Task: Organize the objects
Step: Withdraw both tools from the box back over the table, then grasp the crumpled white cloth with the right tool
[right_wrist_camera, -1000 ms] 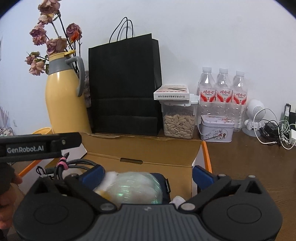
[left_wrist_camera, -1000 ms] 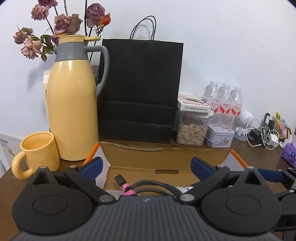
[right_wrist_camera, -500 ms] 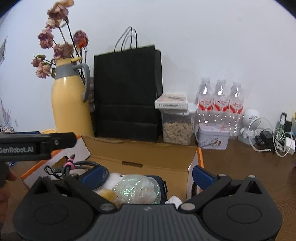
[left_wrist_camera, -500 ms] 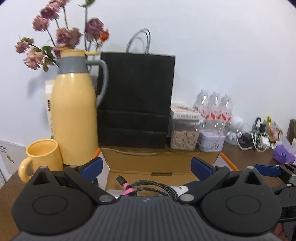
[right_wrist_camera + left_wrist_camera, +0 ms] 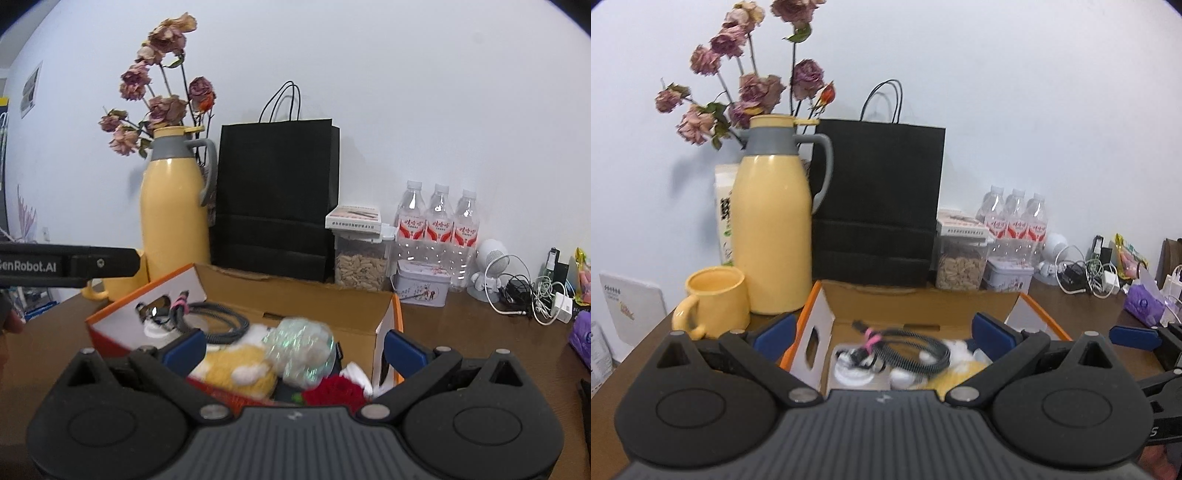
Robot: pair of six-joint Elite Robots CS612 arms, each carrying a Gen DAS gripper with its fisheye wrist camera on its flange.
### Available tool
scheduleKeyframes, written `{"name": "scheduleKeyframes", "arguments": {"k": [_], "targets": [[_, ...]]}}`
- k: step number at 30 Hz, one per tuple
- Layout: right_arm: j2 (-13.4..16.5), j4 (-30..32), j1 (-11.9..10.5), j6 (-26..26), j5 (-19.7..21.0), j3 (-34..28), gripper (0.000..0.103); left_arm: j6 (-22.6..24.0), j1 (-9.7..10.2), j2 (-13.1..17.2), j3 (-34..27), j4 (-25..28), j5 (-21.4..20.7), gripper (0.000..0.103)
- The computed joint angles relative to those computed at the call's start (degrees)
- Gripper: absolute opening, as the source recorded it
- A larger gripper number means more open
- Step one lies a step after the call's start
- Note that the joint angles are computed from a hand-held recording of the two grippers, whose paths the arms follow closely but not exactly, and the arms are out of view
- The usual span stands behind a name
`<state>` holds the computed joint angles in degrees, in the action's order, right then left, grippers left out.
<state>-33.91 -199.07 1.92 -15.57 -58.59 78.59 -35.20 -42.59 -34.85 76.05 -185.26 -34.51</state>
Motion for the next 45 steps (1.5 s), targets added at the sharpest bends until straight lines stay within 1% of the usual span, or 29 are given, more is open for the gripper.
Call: {"name": "scheduleKeyframes", "arguments": {"k": [9,17,21,29,34,39,42,45], "targets": [[-3.0,-1.1,-1.1,-1.5,0.2,7.4,0.103,-8.2,-1.77,-4.1,7.6,6.1,0.8,0.103],[-5.1,-0.9,-1.7,-4.6,1.1,12.7,0.103,-16.0,-3.26,-7.5,13.3,12.2,0.6,0.103],[-5.8,-0.7,-1.7,-6.7,2.0,14.5,0.103,-19.7,-3.85,-8.6,15.3,15.0,0.2,0.103],[-6.7,-0.5,-1.0,-9.3,2.1,17.1,0.103,-24.9,-4.9,-10.4,18.8,18.2,-0.5,0.103],[-6.8,2.9,-0.9,-11.6,1.9,17.4,0.103,-26.2,-5.16,-11.1,20.3,18.9,-1.7,0.103],[-6.4,9.7,-0.1,-15.8,2.0,15.7,0.103,-27.2,-5.24,-11.4,21.1,18.3,-2.2,0.103],[-6.0,13.5,0.4,-17.0,1.5,14.1,0.103,-27.1,-5.24,-11.4,21.3,18.0,-2.4,0.103],[-5.6,16.3,0.7,-16.8,1.7,12.7,0.103,-27.1,-5.22,-11.4,21.3,18.0,-2.6,0.103]]}}
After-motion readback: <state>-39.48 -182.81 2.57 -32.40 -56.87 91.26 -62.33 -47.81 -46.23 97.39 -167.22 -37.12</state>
